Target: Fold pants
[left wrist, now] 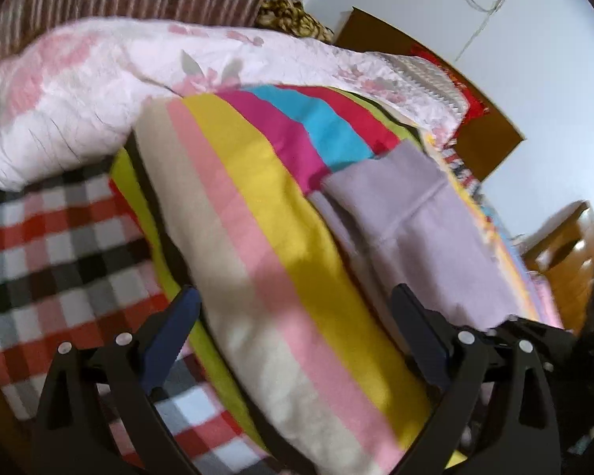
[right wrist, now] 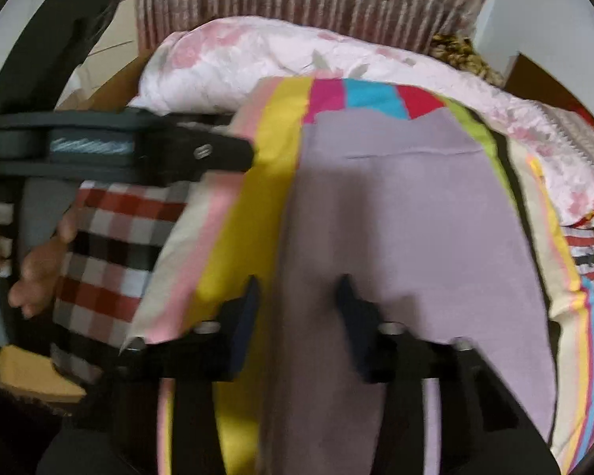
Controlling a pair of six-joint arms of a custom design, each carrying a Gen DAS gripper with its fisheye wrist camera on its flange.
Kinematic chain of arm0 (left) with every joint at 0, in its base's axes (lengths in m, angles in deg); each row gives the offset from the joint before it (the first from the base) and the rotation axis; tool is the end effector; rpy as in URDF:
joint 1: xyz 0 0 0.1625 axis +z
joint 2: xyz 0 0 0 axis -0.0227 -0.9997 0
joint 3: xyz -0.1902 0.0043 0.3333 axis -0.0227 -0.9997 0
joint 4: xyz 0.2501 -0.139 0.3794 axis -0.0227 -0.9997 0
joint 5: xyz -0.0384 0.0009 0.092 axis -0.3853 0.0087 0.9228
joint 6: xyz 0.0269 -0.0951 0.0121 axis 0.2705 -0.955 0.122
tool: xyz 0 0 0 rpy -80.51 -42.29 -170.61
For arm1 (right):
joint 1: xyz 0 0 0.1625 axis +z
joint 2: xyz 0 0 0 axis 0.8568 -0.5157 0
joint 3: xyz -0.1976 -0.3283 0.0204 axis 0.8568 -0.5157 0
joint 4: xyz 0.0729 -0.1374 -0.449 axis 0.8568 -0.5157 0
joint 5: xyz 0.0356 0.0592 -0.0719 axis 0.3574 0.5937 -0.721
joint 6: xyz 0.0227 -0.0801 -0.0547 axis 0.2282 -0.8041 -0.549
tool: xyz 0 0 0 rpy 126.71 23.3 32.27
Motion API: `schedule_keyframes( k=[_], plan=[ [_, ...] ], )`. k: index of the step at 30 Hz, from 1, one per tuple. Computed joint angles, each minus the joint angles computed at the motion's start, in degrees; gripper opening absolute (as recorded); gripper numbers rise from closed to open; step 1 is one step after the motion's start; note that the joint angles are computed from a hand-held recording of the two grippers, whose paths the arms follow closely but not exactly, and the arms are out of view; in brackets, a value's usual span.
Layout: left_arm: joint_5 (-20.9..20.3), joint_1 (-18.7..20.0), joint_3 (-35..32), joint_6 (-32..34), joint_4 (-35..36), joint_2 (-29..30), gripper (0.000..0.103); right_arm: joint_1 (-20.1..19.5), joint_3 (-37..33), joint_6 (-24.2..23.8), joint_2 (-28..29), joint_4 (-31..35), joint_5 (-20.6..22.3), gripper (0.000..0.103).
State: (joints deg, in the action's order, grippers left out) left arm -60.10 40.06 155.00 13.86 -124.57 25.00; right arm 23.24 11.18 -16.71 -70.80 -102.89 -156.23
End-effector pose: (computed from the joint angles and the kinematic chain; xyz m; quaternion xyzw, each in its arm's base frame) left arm -0.3984 -0.5862 -0.0394 -0.0361 0.9077 -0.3755 0.1839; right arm 0.0177 -0.6772 0.3360 0.5099 -0.8161 0.1063 0.2502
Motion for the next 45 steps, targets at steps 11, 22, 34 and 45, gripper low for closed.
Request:
schedule_keyframes(
  k=[11,22,34,45],
  plan=[
    [-18.3,4.3,-10.8,8.6,-8.9,7.6,0.101,-2.8,-6.6,12.7,-0.7,12.7,13.1,0.006],
    [-10.9,3.7,-10.1,6.7,-3.9,6.1,0.096,-4.2,-6.4,11.8,-2.9,14.9,13.8,0.086],
    [-6.9,1.7,-3.1,3.6,-2.4,1.5,0.100,0.4,3.4,-7.7,-0.3,-8.4,-2.8,0.015],
    [-22.4,6.0,-13.9,7.2,-9.8,9.2,0.100,-1.4,-2.1,3.6,-2.1,1.4,7.4,0.009]
  ],
)
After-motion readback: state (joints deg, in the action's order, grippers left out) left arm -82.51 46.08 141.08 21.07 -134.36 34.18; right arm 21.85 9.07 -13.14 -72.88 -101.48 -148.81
